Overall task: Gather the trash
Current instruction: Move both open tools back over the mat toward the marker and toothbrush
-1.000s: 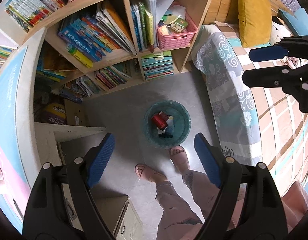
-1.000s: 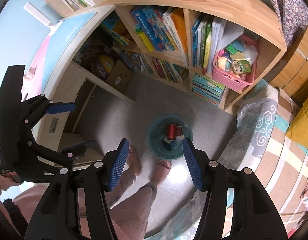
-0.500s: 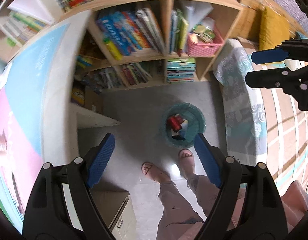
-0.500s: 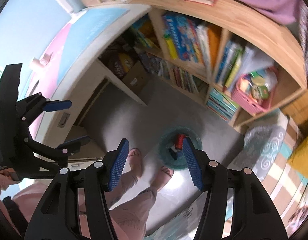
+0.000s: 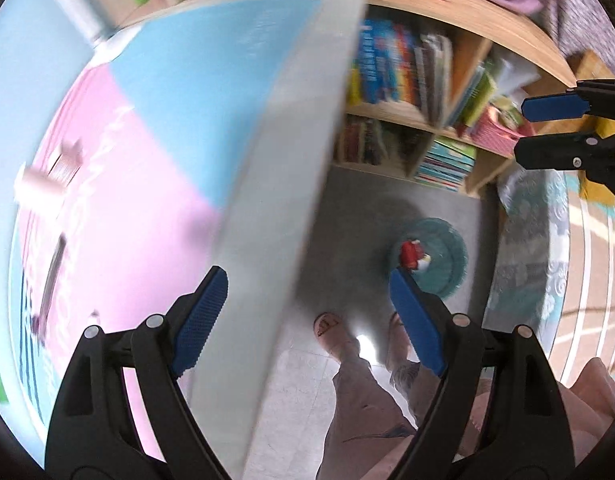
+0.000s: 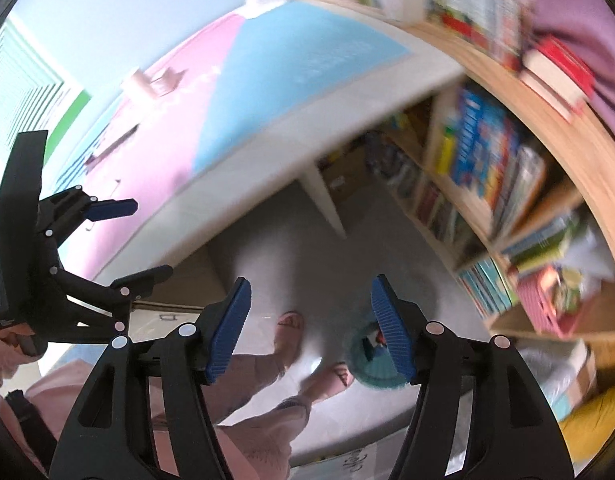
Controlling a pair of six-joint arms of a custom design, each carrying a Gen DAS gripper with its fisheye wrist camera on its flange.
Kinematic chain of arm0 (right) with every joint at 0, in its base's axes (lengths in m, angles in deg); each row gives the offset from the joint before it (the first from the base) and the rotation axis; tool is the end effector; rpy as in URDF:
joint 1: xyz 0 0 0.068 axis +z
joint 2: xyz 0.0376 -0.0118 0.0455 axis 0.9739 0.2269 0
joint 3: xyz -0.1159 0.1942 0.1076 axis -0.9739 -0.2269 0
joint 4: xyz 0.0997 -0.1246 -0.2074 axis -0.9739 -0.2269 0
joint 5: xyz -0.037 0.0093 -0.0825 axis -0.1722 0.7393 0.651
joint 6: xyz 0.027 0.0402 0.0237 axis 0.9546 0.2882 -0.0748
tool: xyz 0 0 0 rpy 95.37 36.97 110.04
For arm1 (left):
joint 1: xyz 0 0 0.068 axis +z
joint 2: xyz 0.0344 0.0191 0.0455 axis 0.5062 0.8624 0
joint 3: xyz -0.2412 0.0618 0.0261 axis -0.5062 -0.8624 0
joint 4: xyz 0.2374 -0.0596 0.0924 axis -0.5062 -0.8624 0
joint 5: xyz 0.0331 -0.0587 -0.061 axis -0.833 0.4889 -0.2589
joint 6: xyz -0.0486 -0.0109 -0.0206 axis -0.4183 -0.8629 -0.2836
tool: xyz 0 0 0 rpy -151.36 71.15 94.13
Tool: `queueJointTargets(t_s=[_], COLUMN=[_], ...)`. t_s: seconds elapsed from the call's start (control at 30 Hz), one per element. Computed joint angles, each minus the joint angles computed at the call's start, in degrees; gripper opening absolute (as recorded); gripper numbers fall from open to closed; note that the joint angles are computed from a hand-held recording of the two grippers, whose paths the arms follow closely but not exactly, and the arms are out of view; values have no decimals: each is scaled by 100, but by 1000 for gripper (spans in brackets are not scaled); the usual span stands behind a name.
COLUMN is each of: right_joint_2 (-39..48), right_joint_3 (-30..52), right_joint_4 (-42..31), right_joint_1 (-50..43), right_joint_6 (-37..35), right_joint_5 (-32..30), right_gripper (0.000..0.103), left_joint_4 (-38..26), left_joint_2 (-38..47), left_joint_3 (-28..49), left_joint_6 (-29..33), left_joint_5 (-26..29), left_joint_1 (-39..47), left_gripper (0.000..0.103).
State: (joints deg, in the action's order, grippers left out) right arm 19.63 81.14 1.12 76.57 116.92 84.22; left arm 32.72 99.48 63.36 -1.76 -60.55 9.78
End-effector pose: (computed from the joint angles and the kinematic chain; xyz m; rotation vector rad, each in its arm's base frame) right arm 0.1453 -0.0007 0.2132 0.9344 2.6121 0.1821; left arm 0.3260 -0.1309 0.1749 1.9419 2.1128 -0.1837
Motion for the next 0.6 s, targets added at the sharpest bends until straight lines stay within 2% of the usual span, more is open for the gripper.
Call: queueJointTargets(t_s=[0.17, 0.3, 0.6], right_joint_2=[1746, 3076, 5676], right_joint_3=[862, 1803, 4301], right_joint_4=[873, 1254, 1331], right_joint_1=[70, 227, 554], right_joint_6=[-609, -960, -1749], right_joint_5=[-206, -308, -560], right_gripper=[64, 64, 64], left_joint_4=[-240, -541, -1360], left_joint_2=[761, 1476, 3104], left_joint_3=[1066, 2103, 4615], left_joint_6=[-131, -248, -438], left_joint_5=[6, -31, -154], left_joint_1=[556, 966, 1673], left_gripper=[84, 84, 84])
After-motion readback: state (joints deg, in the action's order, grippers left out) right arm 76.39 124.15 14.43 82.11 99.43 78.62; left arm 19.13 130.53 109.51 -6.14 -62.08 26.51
